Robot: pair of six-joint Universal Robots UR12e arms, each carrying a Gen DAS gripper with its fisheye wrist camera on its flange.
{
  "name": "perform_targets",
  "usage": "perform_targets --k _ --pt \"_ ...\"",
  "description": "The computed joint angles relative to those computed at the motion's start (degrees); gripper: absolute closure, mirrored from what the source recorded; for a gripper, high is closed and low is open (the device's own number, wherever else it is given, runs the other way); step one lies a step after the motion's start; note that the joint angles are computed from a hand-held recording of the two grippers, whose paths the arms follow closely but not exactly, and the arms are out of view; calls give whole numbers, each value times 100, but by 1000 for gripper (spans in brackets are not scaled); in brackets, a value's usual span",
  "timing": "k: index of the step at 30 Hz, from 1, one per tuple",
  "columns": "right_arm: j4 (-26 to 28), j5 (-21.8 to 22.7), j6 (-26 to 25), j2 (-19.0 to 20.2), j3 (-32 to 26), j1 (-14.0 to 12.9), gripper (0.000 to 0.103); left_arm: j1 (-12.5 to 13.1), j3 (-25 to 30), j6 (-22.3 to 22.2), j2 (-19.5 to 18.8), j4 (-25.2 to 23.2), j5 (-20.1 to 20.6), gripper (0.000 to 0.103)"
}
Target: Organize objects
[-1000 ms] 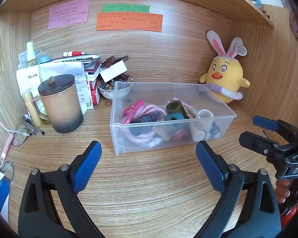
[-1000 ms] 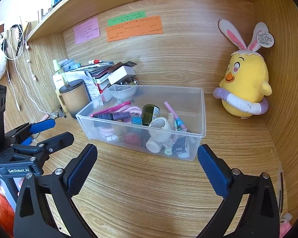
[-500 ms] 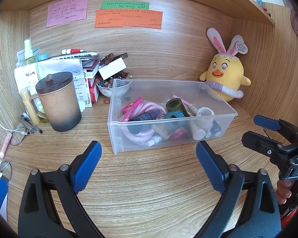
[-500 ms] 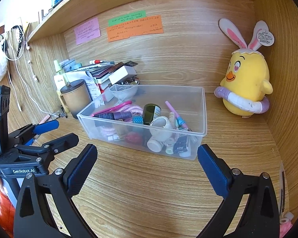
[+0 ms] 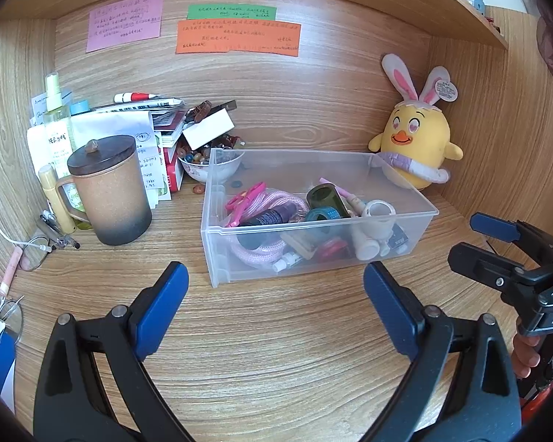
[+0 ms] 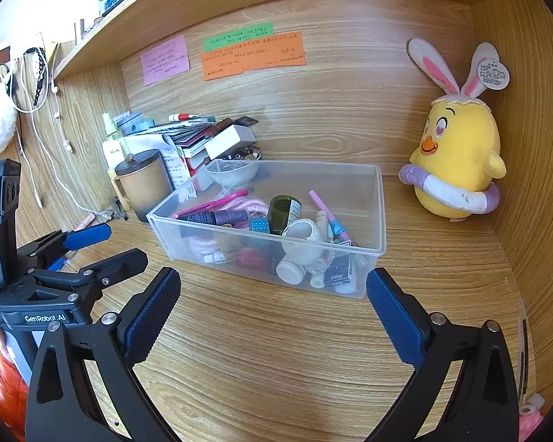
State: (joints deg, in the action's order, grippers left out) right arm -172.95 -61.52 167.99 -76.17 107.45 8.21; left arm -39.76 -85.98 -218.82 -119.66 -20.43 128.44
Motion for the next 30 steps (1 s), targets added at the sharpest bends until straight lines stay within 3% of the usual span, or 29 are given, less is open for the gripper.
perform_targets --k 30 --pt "125 -25 -80 24 -27 27 2 -4 59 30 -37 13 -169 6"
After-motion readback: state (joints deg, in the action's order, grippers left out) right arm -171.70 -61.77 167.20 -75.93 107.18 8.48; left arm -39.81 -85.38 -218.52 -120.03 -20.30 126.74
